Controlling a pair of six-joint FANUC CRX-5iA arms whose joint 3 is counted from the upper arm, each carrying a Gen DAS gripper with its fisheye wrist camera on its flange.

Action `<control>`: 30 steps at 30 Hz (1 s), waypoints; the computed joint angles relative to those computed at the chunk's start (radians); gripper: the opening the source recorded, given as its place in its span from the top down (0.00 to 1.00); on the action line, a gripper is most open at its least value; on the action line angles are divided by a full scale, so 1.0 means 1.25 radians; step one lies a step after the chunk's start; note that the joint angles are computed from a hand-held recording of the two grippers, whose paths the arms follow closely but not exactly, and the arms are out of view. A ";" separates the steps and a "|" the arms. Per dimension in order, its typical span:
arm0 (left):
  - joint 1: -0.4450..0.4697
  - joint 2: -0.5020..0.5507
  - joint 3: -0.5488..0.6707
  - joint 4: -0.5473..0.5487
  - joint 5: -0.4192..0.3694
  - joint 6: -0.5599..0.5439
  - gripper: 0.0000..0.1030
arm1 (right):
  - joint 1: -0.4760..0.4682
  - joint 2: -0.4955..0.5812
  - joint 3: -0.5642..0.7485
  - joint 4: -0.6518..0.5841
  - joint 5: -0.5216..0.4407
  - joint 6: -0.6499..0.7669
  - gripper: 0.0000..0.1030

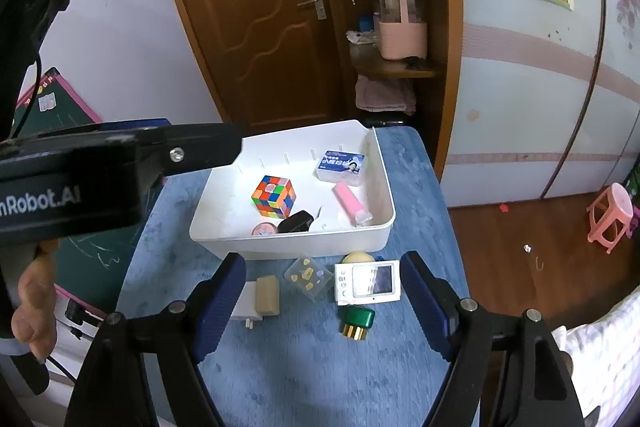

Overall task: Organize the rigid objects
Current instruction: 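Raise both open grippers away from the tray, then grasp the white power adapter with the left gripper while the right gripper grasps the green-and-gold cylinder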

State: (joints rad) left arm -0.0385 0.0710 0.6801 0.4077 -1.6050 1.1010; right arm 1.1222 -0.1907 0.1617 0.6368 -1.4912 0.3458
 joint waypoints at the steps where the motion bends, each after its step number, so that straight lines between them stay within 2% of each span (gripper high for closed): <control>1: 0.001 -0.004 -0.006 0.001 0.002 0.000 0.24 | 0.002 -0.003 -0.002 0.000 -0.002 -0.004 0.22; 16: 0.021 -0.084 -0.122 -0.009 0.033 -0.002 0.24 | 0.026 -0.075 -0.092 -0.023 -0.017 -0.068 0.22; 24: 0.027 -0.119 -0.219 -0.088 0.021 -0.047 0.24 | 0.014 -0.117 -0.177 -0.025 -0.002 -0.098 0.22; 30: 0.042 -0.128 -0.304 -0.147 0.001 -0.077 0.24 | -0.025 -0.136 -0.247 -0.066 0.048 -0.111 0.22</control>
State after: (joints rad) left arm 0.0138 -0.0893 0.3003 0.2233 -1.6044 1.0048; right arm 1.0915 -0.3613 -0.1466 0.5542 -1.4316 0.2073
